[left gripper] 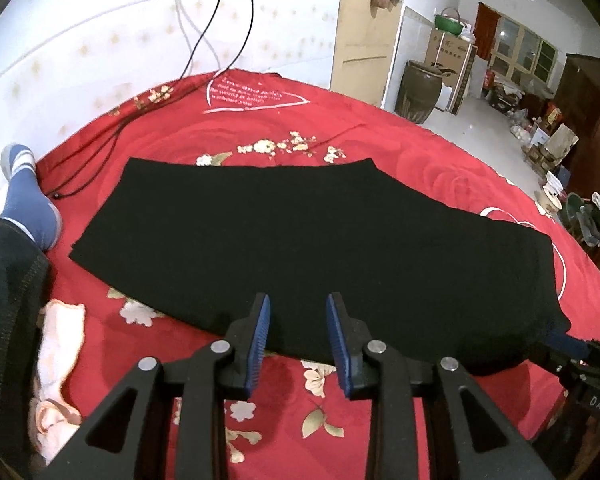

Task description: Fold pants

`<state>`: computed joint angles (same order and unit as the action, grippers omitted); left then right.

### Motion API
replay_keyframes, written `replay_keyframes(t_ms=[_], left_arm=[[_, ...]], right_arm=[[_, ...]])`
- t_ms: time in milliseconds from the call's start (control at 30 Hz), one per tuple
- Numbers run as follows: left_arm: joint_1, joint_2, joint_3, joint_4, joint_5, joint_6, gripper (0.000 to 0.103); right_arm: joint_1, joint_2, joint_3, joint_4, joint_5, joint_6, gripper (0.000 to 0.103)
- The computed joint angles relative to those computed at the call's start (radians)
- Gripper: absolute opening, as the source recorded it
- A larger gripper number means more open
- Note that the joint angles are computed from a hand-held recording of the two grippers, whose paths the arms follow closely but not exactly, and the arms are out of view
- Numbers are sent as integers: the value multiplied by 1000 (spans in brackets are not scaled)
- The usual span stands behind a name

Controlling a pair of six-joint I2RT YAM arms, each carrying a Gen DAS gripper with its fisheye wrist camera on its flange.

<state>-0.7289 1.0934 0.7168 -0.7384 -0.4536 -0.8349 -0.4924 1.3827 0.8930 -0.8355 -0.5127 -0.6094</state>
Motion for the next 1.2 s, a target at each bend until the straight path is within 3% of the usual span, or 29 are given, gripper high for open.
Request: replay_keyframes(t_ms=[300,500,667,767,967,1100,1200], left_arm=[[-6,112,-20,103,71,34,33],[24,165,-25,140,157,32,33],[1,162,-1,129,118,36,33],[-2,165,17,122,106,39,33],[-13,192,59,103,73,57,33],[-7,227,73,117,76,75,33],[9,252,71,131,97,78,33]], right_arm=[[51,26,-10,25,59,35,52],[141,105,-10,44,225,113,52],[93,42,2,37,117,91,52],[77,81,50,59,80,93,52],[82,240,177,163,68,144,52],[64,321,223,252,131,198,52],[16,368,255,254,129,274,52]])
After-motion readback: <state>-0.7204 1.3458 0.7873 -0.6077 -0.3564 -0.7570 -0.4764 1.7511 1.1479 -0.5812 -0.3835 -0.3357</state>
